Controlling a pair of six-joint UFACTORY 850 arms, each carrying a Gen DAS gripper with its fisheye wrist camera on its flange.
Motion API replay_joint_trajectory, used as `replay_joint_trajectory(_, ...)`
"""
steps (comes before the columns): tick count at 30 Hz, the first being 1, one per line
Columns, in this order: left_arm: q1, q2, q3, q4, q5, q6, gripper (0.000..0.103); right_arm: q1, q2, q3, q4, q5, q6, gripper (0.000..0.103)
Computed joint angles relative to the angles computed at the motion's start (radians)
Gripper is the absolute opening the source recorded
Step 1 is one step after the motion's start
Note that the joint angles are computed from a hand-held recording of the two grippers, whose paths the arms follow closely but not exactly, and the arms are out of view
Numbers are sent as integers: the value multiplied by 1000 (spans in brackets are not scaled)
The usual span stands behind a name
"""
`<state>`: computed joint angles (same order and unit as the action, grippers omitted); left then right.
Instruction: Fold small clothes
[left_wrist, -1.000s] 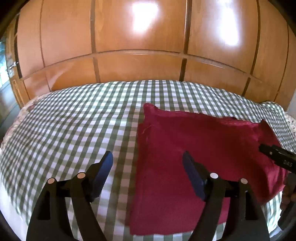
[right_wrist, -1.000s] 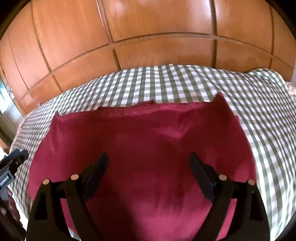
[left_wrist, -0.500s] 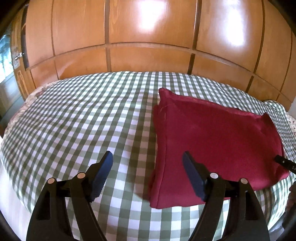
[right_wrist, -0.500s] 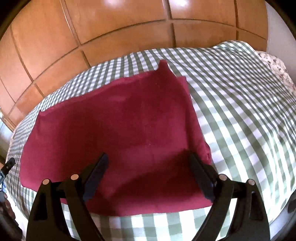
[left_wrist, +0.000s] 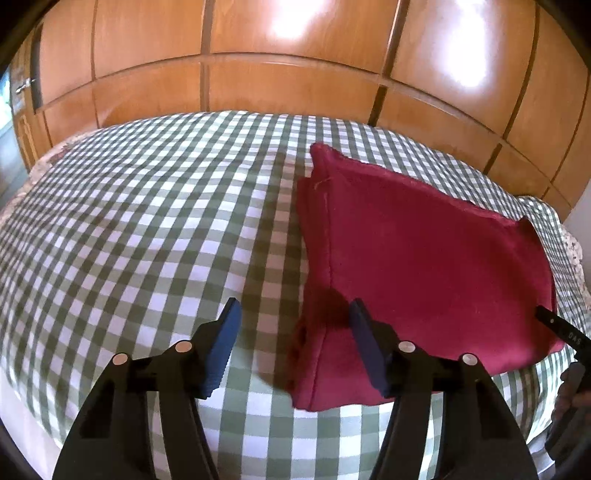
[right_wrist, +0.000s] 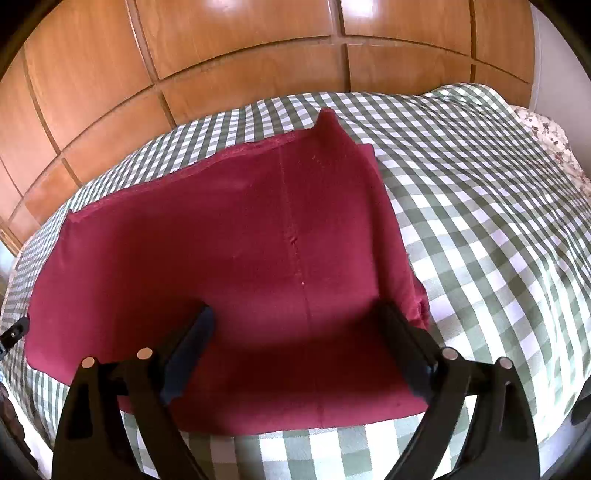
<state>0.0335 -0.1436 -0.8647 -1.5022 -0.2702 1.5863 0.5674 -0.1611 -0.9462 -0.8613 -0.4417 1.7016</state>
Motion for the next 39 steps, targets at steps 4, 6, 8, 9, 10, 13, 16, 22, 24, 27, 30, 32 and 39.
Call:
replay_joint_trajectory(4, 13, -24, -22, 51, -88, -25, 13, 2, -3, 3, -28, 2, 29, 93)
replay_joint_trajectory(6, 2, -44, -19, 27, -47, 12, 10, 4, -4, 6, -48, 2, 45, 94)
replay_joint_trajectory(8, 19, -66, -14, 20, -81, -12, 9, 7, -4, 9, -65, 1, 59, 94)
replay_joint_trajectory(9, 19, -59, -2, -20, -78, 32, 10, 7, -2, 12, -73, 4, 64, 94)
replay_joint_trajectory(10, 16, -52, 5, -45, -69, 62, 10, 6, -1, 16, -83, 9, 68, 94)
replay_joint_trajectory(13, 30, -47, 4, -13, -97, 1, 11, 4, 0, 18, -84, 16, 67, 94)
replay_joint_trajectory(16, 14, -6, 24, -53, -11, 15, 41, 1, 3, 13, -40, 15, 22, 94)
replay_joint_trajectory(22, -16, 96, 83, -279, -32, 302, 44, 6, 52, 20, -23, 6, 3, 93)
replay_joint_trajectory(24, -39, 116, 97, -256, -73, 326, 44, 10, 61, 25, -30, -9, 4, 93)
replay_joint_trajectory(27, -76, 106, 97, -145, -118, 290, 44, 10, 65, 36, -13, -13, -14, 93)
replay_joint_trajectory(30, -127, 58, 84, 46, -70, 133, 44, 6, 63, 56, 0, -3, -27, 93)
replay_joint_trajectory(32, -137, 39, 95, 14, -36, 170, 44, 3, 57, 75, -39, 14, 10, 94)
replay_joint_trajectory(39, -145, 90, 104, -87, 38, 223, 70, -8, 61, 86, -13, 34, 29, 100)
